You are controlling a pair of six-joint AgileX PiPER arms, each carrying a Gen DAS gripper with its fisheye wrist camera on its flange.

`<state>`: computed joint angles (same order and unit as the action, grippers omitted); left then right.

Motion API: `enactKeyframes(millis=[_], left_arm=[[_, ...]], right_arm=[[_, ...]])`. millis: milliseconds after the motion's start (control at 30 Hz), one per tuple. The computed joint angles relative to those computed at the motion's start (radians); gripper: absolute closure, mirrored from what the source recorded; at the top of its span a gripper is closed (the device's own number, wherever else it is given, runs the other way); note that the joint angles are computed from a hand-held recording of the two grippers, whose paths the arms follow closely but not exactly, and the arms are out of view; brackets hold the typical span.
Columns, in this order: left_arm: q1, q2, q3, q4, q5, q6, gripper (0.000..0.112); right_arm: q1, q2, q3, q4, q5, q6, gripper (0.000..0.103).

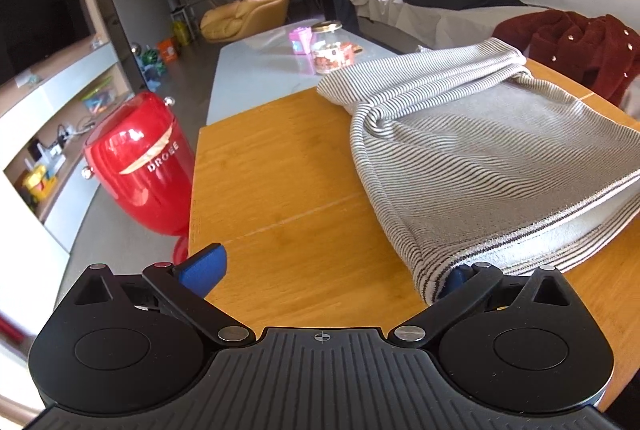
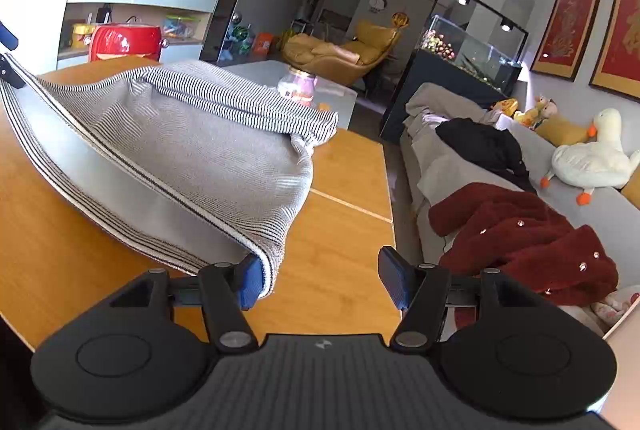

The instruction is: Fold clothes

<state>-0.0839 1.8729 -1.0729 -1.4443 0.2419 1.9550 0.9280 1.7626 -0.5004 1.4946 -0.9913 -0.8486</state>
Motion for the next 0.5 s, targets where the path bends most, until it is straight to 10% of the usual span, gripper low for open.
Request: enactKeyframes(millis=[333,500], left_arm=[[0.151,-0.019,-0.053,0.366,0.464,-0.284,0.009],[0.071,0.107,-0.275,0.331,0.504,-0.488,0.009]], right_arm=[[-0.042,-0.241,0.115,-0.248,0.221,0.11,0.025],[-0.292,-0.239,0.019,-0.591,0.402,0.294,0.021]])
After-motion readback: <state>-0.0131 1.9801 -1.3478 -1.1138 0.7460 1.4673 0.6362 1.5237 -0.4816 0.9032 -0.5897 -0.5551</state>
